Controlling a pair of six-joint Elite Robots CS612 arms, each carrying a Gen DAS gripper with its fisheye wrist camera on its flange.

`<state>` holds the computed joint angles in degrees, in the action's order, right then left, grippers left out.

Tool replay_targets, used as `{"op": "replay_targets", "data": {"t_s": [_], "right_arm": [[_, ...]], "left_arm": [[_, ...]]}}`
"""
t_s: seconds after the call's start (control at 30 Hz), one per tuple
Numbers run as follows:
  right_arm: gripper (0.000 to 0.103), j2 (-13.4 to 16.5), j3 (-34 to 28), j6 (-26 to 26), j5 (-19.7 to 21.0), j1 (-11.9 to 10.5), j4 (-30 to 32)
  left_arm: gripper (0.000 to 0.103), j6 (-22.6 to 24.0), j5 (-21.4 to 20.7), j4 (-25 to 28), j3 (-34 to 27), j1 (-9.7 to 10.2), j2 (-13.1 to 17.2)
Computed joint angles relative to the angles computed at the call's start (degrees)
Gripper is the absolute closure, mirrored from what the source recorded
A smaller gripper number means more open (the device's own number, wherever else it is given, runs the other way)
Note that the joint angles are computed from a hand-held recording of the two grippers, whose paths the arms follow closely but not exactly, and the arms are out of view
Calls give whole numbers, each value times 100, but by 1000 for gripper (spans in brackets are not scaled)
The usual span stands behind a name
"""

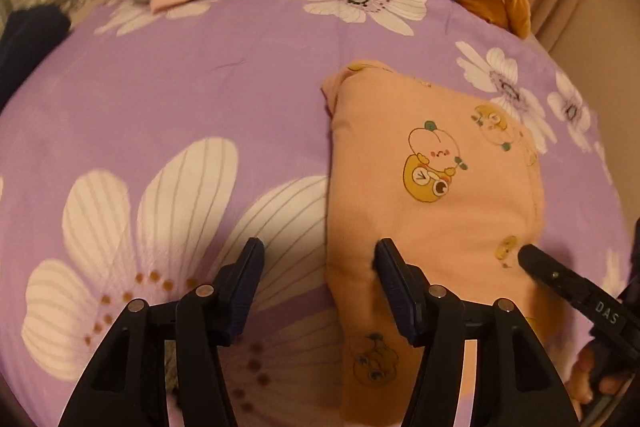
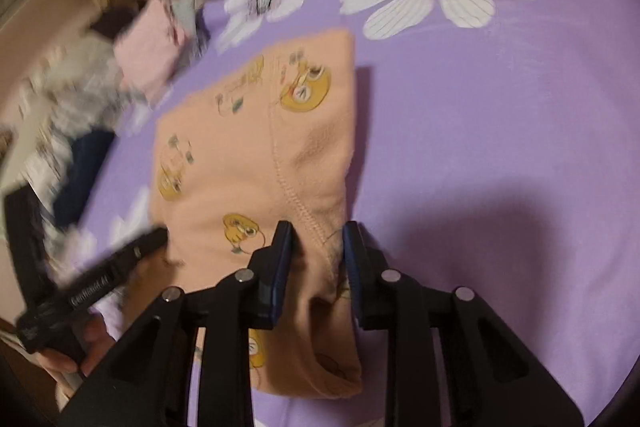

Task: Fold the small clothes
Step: 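Lay the folded top down and open both grippers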

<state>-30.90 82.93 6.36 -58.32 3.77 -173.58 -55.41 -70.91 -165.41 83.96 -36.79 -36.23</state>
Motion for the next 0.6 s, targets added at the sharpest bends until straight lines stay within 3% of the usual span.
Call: {"op": "replay_targets", "data": {"t_s": [0.1,0.17,0.27,0.33,0.37,0.5,0.6], "right_arm": [[76,-204,161,-132,-455,65,-68],[75,-328,336,-462,-572,124,-221],[74,-394,476,-998,-775,229,-223],[74,-343,440,-1333,-1284,314,20],[75,-312,432,-1350,-1334,305,64],[75,-311,515,-1065,-957,164,-13],[75,-289,644,-909,-766,105,-313]], "left_arm": [[44,-466,164,72,226,-49,-178],[44,-380,266,51,338,-113,-269],[44,-59,-230,-489,447,-66,-220],[44,-142,-439,-208,397,-72,-178],[44,-119,-363,-29,344,-99,-156],[44,155,551,688,237,-397,-151],[44,-12,581,639,314,-442,-173]]}}
